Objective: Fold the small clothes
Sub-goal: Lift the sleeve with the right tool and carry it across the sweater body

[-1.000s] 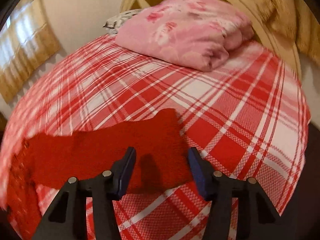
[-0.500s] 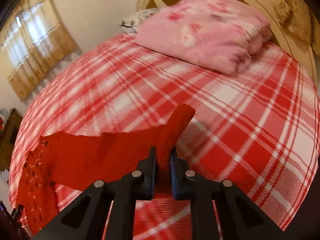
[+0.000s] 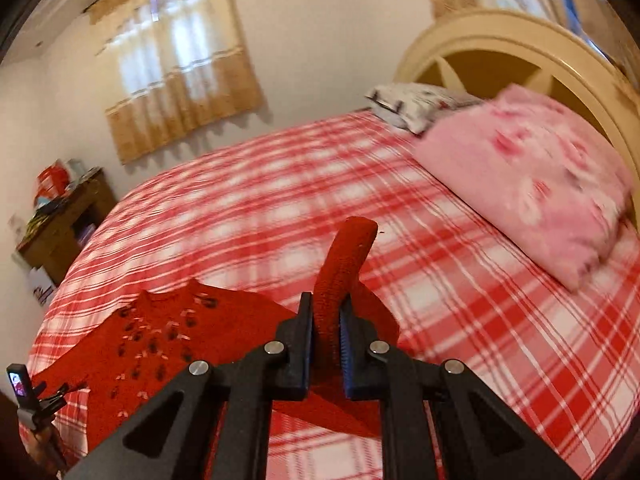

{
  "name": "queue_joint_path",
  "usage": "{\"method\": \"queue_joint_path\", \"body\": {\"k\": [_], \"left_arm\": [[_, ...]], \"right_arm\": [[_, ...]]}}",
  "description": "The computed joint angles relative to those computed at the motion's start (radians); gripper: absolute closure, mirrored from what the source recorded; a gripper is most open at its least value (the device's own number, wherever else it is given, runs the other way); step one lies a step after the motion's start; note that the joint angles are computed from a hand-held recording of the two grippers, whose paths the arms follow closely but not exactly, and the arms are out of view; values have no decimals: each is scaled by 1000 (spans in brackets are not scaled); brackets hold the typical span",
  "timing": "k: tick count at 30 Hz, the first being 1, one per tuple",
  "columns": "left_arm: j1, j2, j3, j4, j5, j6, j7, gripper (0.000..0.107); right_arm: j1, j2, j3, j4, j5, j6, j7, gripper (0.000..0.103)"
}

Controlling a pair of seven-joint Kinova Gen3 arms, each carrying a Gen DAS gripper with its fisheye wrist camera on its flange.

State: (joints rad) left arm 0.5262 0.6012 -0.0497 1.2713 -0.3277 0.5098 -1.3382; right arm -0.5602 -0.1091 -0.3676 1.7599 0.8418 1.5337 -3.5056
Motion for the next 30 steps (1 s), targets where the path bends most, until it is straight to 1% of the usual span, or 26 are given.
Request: {"method": "queue_joint_path", "body": {"k": [4,11,16,21,30], "left_arm": [[-15,-9,4,23,12,-15,-7,4],[-35,-13,13,44,33,-26,-14,4],[-35,-14,2,55,38,-32,-5,4],[-28,-17,-13,66,26,-40,12,4],[-48,-29,-7,76,30,-53,15,4]], "right_arm": [[-11,41,8,-64,38,-9,54,92],[-39,83,45,-138,70,-14,126,92],[-50,109,68,-196,97,-19,185,92],[-72,158,95,-294,142,-28,279,92],[-143,267,172,-476,182,-75,453,92]]}}
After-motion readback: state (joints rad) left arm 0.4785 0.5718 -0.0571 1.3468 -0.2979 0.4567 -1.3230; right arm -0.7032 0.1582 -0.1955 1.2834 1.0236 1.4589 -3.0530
